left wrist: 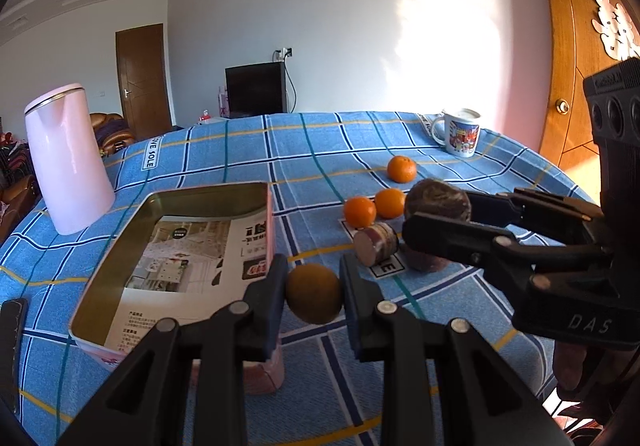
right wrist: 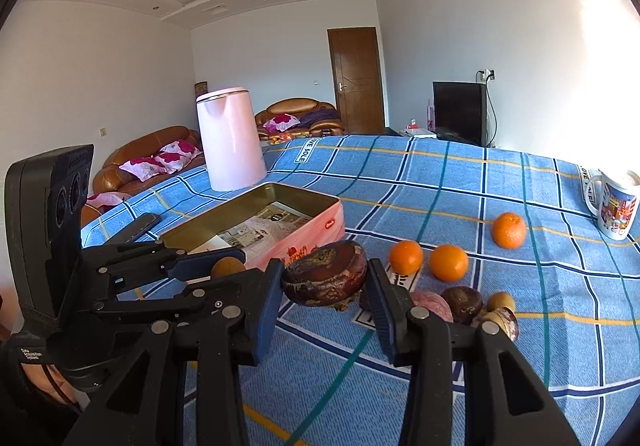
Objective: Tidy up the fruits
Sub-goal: 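Carry both held fruits over the open pink tin box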
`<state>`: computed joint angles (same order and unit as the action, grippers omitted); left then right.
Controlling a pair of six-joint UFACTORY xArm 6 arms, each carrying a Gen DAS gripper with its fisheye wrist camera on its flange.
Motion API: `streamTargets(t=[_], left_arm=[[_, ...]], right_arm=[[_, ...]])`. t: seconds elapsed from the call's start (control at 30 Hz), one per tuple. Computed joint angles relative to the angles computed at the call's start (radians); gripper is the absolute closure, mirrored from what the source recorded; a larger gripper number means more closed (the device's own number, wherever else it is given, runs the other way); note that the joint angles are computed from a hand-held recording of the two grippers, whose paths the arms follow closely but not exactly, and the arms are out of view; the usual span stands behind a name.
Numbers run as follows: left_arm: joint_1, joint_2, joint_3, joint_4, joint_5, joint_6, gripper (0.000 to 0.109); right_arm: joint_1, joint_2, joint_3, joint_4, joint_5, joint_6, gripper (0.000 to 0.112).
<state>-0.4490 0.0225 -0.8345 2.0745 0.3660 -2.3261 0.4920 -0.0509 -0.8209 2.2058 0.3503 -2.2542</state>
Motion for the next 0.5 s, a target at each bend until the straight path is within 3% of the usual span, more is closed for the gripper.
streamTargets(t=[0.5], left_arm=[[0.087, -0.004, -0.006, 0.002, 0.010, 0.002, 0.081]], right_arm=[[0.072, 0.099, -0.154, -0.080, -0.072, 0.048, 0.069]])
